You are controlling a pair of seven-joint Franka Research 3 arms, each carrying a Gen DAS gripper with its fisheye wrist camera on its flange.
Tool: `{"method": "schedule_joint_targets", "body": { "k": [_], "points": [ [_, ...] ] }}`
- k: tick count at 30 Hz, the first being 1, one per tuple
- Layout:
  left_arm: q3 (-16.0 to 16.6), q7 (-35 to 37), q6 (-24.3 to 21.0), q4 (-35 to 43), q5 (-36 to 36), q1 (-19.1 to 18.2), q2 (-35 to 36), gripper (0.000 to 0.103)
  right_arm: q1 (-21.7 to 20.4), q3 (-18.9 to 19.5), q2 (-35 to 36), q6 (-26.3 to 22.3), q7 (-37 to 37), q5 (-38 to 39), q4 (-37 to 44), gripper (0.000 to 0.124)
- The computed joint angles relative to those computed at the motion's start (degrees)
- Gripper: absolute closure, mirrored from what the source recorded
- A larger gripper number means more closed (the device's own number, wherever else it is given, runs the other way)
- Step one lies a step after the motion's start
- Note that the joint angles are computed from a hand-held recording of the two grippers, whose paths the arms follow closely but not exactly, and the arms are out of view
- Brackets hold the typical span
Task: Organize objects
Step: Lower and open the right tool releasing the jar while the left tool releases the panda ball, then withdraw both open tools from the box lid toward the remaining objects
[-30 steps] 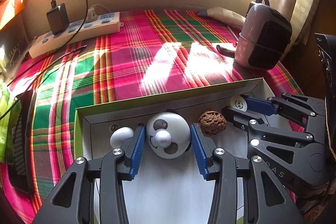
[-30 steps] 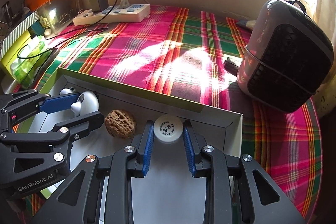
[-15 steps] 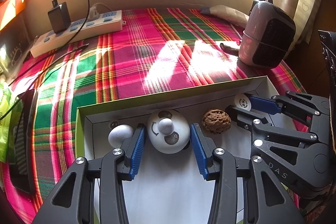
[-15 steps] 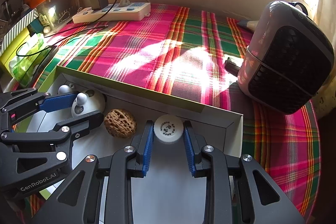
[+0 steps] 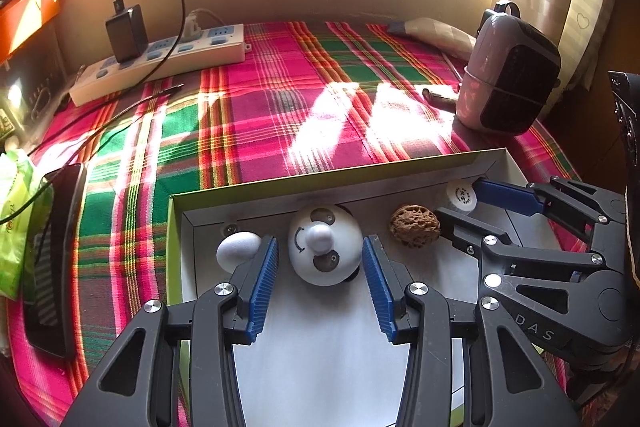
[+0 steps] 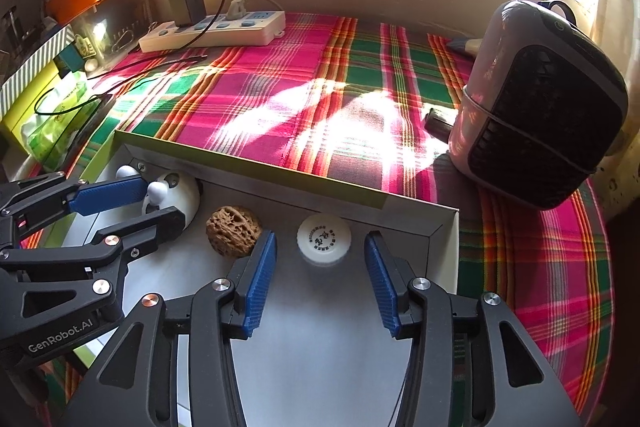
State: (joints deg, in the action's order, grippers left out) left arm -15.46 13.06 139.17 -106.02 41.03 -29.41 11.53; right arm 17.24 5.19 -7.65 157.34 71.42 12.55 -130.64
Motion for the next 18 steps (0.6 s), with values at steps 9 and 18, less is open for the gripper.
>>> {"method": "schedule_joint_targets", "body": {
  "k": [9,18],
  "points": [
    [-0.6,-3.0,-0.7,-2.2,1.8,-0.5,-2.6,0.061,-0.2,0.0,-2.6,1.6,1.2,-0.6,-2.2,0.076],
    [-2.3,-8.0,-2.5,-6.0,4.9,-0.6,-6.9,0.061,0.6,-0.6,-7.2,2.7,-0.8,3.4,-6.2,0.076]
  ]
}}
